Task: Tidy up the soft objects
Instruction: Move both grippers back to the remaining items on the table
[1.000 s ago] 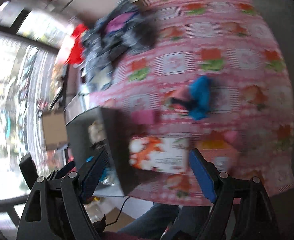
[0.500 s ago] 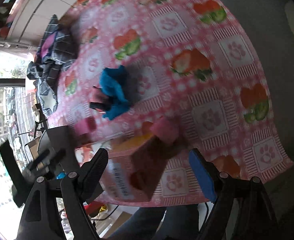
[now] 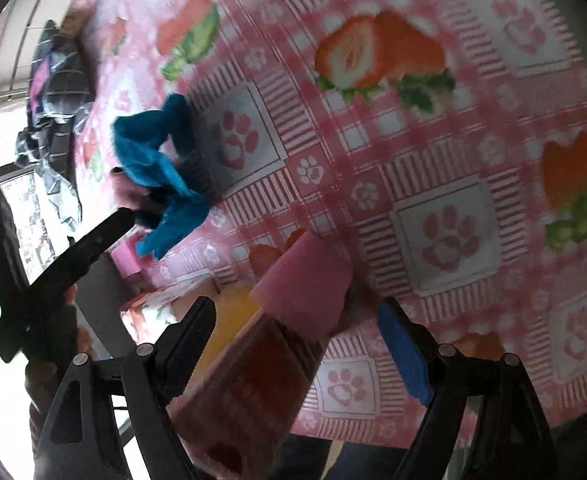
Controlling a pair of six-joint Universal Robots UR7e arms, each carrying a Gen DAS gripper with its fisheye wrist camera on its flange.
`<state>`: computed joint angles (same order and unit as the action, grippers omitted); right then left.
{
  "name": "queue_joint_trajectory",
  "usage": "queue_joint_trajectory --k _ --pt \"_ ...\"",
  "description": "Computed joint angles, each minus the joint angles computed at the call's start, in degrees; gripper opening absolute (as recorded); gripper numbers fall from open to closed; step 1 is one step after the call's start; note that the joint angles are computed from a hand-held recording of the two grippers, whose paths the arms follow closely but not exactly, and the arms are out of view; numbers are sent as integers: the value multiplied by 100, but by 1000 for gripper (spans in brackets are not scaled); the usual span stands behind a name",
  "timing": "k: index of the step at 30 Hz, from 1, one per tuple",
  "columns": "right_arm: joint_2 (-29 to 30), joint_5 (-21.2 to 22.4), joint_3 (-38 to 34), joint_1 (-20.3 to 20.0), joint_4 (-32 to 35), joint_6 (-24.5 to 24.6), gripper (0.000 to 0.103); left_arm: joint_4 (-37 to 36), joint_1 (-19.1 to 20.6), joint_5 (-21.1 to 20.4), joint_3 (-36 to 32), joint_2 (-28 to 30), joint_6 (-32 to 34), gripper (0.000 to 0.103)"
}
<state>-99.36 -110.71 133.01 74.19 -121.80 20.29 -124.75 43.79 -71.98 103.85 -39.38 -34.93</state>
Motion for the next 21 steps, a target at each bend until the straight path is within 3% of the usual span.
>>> queue_joint_trajectory --k 6,11,12,13,15,17,21 --pt "379 594 -82 -557 34 20 84 -3 64 -64 -114 126 65 99" --pt "452 926 -28 -857 12 163 84 84 243 -499 -308 326 102 68" --pt "453 965 -9 -888 -26 193 83 51 291 -642 -318 343 123 58" --pt "420 986 30 -926 -62 206 76 22 328 -745 -321 354 146 44" --pt "386 1033 16 -1037 -14 128 60 25 313 -750 -322 372 197 35" --pt "272 1098 64 -1119 -4 61 59 -65 253 -668 -265 338 249 29" --pt "-2 881 111 -1009 -9 -29 59 -184 126 -364 -130 146 154 28"
